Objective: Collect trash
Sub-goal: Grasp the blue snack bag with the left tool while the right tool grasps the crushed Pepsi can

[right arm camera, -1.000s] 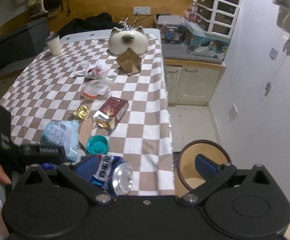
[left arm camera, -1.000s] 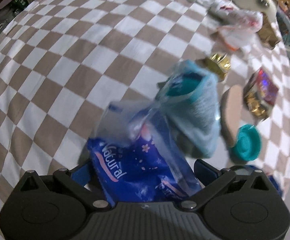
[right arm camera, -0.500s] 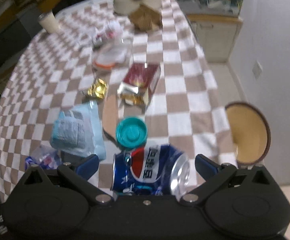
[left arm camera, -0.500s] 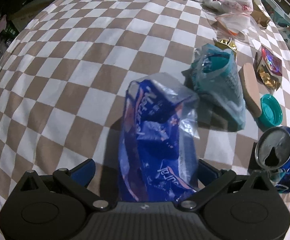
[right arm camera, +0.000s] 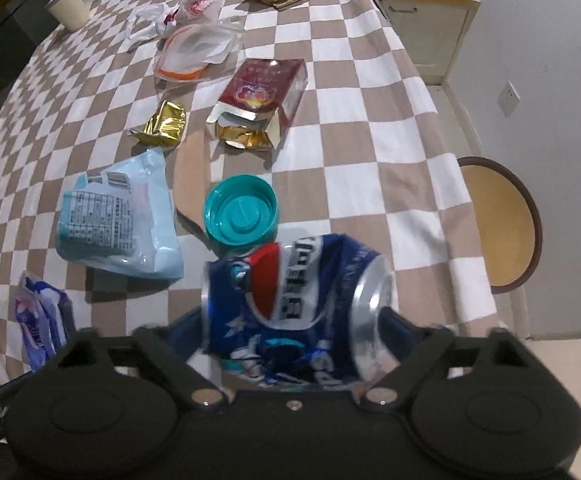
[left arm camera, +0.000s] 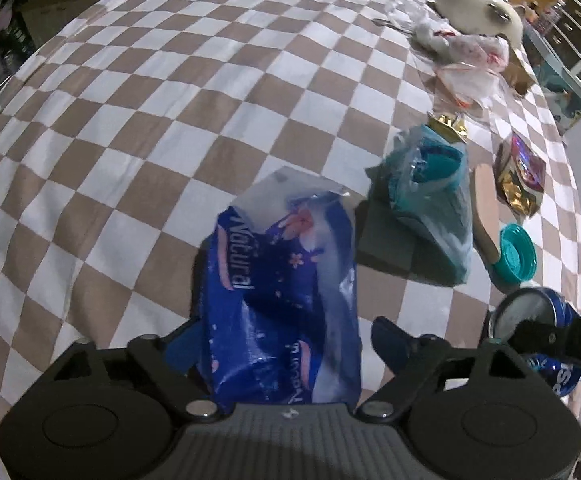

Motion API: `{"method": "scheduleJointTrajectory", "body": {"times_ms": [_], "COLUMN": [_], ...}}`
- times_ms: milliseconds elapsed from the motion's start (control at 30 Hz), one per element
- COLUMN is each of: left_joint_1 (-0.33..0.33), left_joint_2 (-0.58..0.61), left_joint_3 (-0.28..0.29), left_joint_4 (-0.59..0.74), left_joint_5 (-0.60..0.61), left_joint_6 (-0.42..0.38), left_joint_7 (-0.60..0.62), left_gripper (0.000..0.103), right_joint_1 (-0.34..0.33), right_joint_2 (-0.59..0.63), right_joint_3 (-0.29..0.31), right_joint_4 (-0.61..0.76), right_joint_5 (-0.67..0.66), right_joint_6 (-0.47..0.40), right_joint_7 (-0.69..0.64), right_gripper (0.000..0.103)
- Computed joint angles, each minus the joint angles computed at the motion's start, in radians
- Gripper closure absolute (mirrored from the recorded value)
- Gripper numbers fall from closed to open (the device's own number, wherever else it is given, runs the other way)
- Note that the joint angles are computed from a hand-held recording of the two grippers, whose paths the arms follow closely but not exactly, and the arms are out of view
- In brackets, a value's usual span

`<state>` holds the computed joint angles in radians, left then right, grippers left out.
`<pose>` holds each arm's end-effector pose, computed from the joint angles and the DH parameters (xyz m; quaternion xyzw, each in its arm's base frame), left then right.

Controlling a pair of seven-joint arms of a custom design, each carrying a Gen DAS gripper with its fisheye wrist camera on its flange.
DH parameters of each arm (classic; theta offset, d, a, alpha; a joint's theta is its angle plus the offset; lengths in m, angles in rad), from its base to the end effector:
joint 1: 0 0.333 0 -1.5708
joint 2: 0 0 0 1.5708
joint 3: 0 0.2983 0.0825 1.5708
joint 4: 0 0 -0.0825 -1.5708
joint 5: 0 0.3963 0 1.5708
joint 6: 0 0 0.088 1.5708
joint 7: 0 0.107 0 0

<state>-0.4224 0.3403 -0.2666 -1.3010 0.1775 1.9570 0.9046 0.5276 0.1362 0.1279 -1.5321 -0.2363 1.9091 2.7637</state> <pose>0.5617 -0.4068 0.5735 -0.6853 0.7086 -0.1567 0.0615 0.5171 0.3701 0.5803 -0.5082 0.8462 -0.0890 0.1336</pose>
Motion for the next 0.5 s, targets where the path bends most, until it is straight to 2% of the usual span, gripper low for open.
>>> {"method": "scheduleJointTrajectory", "body": {"times_ms": [100, 200, 267, 400, 500], "left_joint_1": [0.001, 0.008, 0.011, 0.011, 0.013], "left_joint_2": [-0.009, -0.028, -0.032, -0.044, -0.068], "left_joint_3": [0.003, 0.004, 0.002, 0.0, -0.004], "left_joint_4": [-0.011, -0.038, -0.045, -0.057, -0.084], "left_joint_5": [-0.004, -0.009, -0.007, 0.004, 0.006], "left_joint_6": [0.01, 0.035, 0.041, 0.051, 0.073], "left_joint_7": [-0.031, -0.055, -0.051, -0.046, -0.03], "left_gripper": [0.025, 0.038, 0.049, 0.062, 0.075], "right_joint_1": [0.005, 0.007, 0.006, 0.005, 0.001], "right_joint_2": [-0.009, -0.026, -0.044, -0.078, -0.102], "right_joint_3": [0.003, 0.009, 0.013, 0.025, 0.034], "right_joint_4": [-0.008, -0.029, -0.051, -0.089, -0.114], "right_joint_5": [-0.022, -0.035, -0.034, -0.04, -0.052], "right_joint_6": [0.003, 0.016, 0.031, 0.05, 0.067], "right_joint_7": [-0.022, -0.056, -0.07, -0.086, -0.081], "right_gripper": [0.017, 0.02, 0.021, 0.023, 0.023]}}
